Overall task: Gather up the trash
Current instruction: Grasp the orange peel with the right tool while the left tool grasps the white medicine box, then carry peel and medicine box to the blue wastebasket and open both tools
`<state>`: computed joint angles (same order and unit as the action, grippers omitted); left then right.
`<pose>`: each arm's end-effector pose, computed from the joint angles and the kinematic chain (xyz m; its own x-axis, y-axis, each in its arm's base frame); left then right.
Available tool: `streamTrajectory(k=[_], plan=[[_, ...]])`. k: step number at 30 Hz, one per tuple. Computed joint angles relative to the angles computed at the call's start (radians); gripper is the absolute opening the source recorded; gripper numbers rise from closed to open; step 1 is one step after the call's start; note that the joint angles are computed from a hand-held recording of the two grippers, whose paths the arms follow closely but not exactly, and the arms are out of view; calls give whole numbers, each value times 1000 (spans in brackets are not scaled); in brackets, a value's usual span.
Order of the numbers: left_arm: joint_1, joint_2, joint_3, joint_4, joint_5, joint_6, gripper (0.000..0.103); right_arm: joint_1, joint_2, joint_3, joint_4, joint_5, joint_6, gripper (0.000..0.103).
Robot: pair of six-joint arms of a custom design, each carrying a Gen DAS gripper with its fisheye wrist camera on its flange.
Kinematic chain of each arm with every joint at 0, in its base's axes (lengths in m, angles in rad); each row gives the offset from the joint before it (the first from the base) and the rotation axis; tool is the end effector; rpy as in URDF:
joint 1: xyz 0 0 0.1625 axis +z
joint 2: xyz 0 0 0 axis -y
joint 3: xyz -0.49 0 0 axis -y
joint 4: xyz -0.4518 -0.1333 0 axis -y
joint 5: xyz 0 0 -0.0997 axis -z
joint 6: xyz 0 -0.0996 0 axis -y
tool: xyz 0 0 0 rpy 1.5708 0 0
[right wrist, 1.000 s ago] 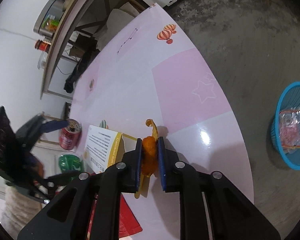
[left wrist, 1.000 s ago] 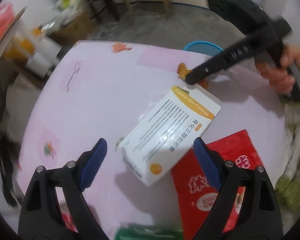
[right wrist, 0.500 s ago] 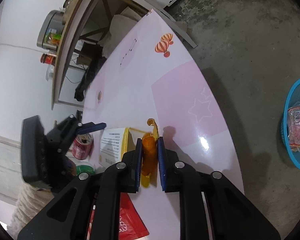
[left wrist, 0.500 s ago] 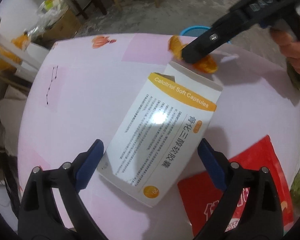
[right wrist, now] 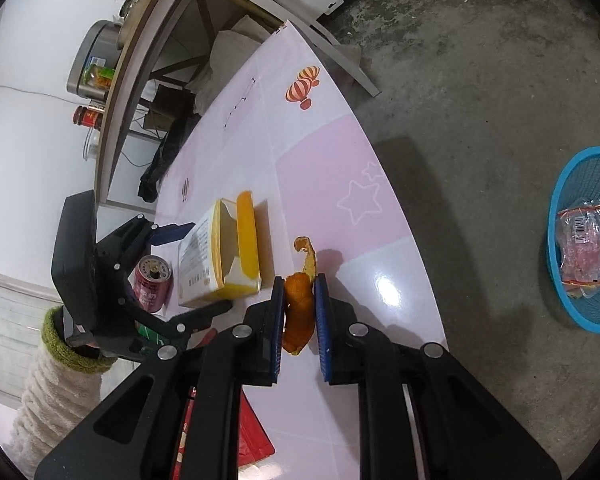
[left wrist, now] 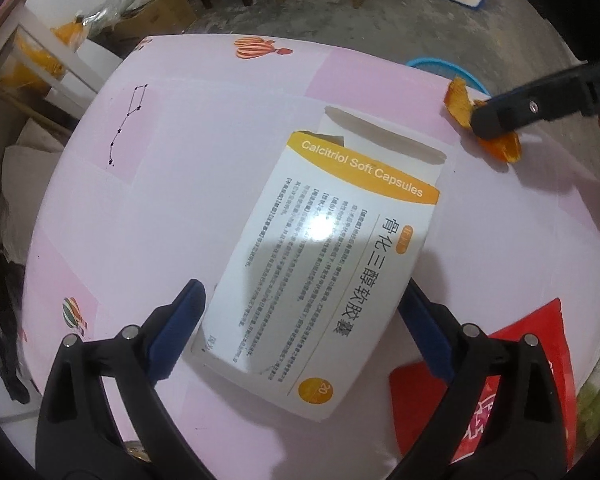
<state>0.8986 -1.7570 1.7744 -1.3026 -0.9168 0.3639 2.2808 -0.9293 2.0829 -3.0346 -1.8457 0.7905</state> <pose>-0.1188 -0.4606 0.5322 -0.2679 0.8544 -0.4452 0.7414 0.4780 0.4710 0.4720 -0.3861 0.0812 -0.9926 0.1161 -0.0351 0.1204 0.9092 -0.3985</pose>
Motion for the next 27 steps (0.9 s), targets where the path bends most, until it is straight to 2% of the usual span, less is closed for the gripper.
streamTrajectory(k=[4, 8, 11, 14, 18, 22, 24, 27], plan=[[2, 15, -12, 12, 0, -4, 80, 7, -8, 8, -21, -7, 0, 13], [-7, 38, -47, 37, -29, -38, 79, 20, -35, 31, -49, -30, 2, 12], [-29, 65, -93, 58, -69, -107, 78, 39, -80, 64, -70, -83, 5, 12], [-81, 102, -134, 61, -125, -183, 78, 66, -165, 117, -80, -199, 38, 12], [-162, 146, -141, 14, -211, -256, 79, 94, -309, 210, -29, -378, 133, 12], [-235, 208, -89, -45, -260, -351, 79, 83, -425, 311, 56, -461, 282, 12], [-263, 235, -46, -79, -278, -382, 79, 57, -472, 365, 113, -474, 379, 12], [-275, 303, 11, -115, -351, -480, 80, 7, -507, 441, 73, -449, 441, 12]])
